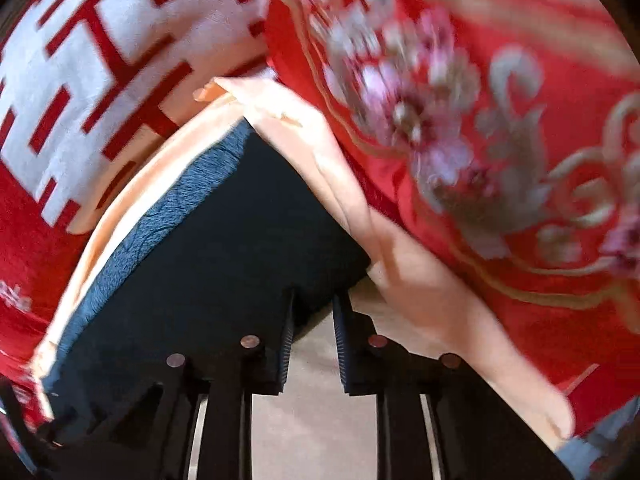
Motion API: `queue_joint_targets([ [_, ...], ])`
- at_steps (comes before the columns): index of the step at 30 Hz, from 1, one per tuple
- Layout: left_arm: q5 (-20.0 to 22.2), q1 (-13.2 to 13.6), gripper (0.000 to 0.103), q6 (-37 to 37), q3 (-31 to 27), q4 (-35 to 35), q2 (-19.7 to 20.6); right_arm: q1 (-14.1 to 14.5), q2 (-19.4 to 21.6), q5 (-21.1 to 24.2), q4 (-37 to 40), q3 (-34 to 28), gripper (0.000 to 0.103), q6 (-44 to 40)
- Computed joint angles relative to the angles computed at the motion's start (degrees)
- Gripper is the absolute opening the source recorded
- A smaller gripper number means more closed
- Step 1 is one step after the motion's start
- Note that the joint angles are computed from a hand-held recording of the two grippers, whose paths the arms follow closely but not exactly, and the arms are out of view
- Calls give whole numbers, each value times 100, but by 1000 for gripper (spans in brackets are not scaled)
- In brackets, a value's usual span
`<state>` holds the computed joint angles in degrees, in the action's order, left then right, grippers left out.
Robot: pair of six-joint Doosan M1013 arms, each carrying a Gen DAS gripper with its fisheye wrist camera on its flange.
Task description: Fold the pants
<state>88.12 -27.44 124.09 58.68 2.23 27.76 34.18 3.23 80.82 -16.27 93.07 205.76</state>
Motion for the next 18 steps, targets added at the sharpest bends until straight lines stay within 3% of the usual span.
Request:
queue_joint_targets([
  [2, -45, -36, 103, -102, -178, -128, 84, 47, 104, 129, -356, -206, 23, -496],
  [4, -117, -98, 103, -247, -355, -167, 192, -33, 135, -73, -439, -254, 24, -935],
  [6, -216, -161, 103, -488, -553, -194, 335, -280, 90, -802, -240, -137, 24, -1335],
  [11, -151, -178, 103, -1121, -933, -49, 707, -660, 299, -1749, 204, -79, 24, -2132],
  [13, -71, -208, 103, -1274, -931, 160, 810, -757, 442, -1765, 290, -109, 24, -2314],
  [16, -138, -150, 103, -1389, -926, -96, 840, -808, 515, -1732, 112, -31, 23, -2256],
  [18, -184, -157, 103, -1313, -943, -120, 863, -831, 568, -1467, -49, -71, 23, -2290],
])
